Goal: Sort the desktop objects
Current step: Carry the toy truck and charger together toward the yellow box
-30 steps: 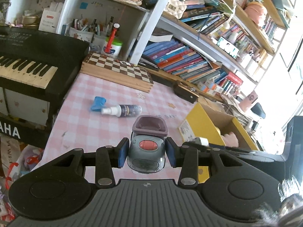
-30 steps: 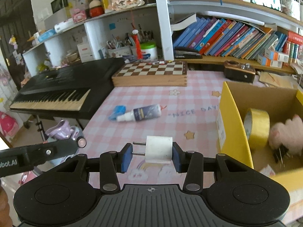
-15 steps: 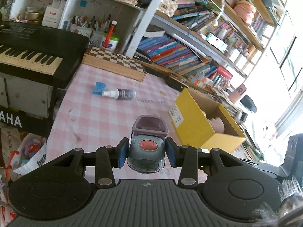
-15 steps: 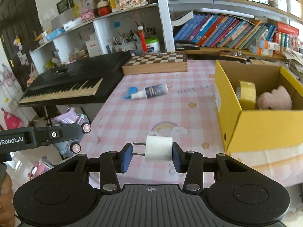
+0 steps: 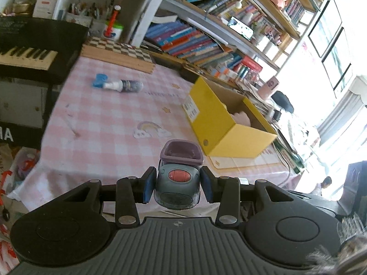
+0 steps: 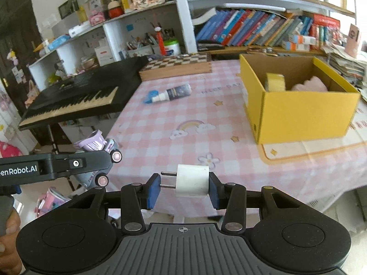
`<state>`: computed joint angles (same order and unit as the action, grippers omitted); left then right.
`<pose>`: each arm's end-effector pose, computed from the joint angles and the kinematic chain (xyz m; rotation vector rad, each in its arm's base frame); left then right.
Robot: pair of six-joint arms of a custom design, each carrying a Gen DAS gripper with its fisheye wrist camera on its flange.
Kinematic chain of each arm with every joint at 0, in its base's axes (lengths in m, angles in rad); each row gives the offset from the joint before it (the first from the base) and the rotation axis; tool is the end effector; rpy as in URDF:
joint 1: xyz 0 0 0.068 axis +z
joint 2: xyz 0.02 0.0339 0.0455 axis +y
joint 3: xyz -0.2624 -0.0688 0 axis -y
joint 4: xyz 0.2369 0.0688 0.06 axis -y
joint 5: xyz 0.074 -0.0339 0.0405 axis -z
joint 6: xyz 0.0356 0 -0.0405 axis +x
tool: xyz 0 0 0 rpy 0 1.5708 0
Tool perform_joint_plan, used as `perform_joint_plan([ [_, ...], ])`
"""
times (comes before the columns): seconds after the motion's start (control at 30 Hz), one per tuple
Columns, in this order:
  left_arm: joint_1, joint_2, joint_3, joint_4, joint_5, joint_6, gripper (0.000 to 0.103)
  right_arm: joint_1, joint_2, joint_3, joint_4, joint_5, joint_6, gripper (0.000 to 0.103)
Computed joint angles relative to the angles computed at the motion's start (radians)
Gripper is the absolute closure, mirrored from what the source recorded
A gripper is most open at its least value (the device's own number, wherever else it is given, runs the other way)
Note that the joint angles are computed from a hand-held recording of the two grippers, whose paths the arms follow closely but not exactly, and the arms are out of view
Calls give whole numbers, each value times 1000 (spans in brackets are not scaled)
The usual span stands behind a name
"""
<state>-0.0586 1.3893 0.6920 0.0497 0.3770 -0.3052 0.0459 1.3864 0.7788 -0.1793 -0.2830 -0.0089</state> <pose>0.2769 -0.0294 0.2008 -0.0641 2.2340 -0.6177 0.2763 0.0226 0.2089 -0.2019 2.3364 0.3513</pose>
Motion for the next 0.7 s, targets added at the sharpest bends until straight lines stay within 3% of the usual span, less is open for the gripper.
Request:
perform_joint_plan([
  [0.3,-84,44,24,2,31,22,64,-75,-81,-67,-37,21,20,60],
  [0.7,-212,151,110,-9,22,8,64,-223,-80,-68,-84,-16,-24,60],
])
